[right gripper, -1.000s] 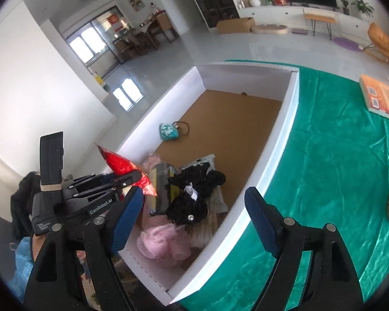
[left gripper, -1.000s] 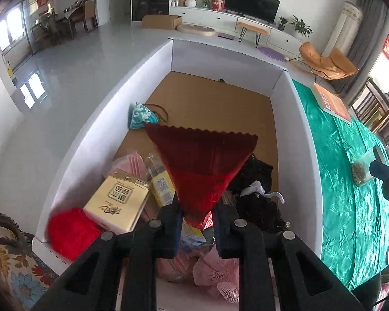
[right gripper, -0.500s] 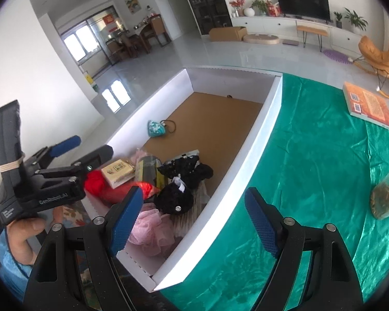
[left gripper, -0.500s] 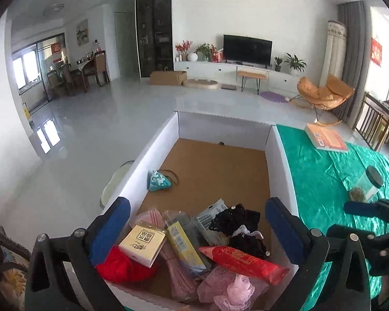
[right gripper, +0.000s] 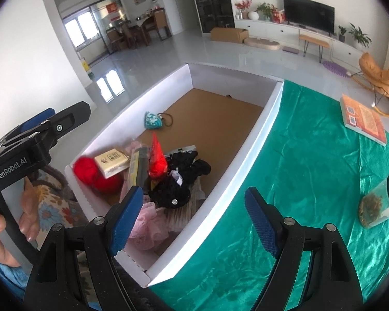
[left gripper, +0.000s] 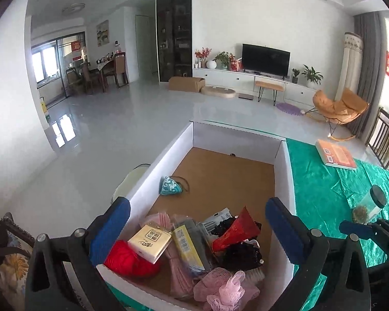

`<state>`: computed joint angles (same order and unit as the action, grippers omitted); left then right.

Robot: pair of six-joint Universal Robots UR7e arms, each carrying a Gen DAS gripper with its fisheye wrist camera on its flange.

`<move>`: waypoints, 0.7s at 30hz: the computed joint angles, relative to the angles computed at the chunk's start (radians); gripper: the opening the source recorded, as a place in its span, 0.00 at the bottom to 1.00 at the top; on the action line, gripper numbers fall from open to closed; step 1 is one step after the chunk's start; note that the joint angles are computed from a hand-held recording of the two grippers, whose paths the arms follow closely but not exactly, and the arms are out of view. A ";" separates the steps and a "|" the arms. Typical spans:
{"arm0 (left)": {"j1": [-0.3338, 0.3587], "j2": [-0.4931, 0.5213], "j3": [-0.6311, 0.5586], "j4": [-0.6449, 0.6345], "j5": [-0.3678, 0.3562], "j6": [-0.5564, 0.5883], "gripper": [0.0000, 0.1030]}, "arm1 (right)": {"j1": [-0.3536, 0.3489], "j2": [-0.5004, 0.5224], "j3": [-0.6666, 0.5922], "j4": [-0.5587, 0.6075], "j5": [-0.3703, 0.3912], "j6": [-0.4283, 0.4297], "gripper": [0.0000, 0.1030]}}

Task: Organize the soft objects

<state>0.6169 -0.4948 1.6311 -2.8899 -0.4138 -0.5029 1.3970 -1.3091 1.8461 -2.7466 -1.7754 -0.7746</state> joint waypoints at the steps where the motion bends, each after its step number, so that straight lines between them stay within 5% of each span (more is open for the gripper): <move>1: -0.002 -0.003 -0.004 0.050 0.009 -0.040 1.00 | 0.003 0.000 0.004 -0.007 -0.004 -0.008 0.81; 8: -0.019 -0.007 -0.008 0.175 0.090 -0.132 1.00 | 0.016 0.002 0.021 -0.041 -0.034 -0.045 0.81; 21: -0.021 -0.049 0.046 0.169 0.045 -0.147 1.00 | 0.058 0.020 0.051 -0.124 -0.107 -0.085 0.81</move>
<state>0.5959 -0.5433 1.6773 -2.7205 -0.3684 -0.6497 1.4551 -1.2886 1.8974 -2.8702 -1.8828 -0.8599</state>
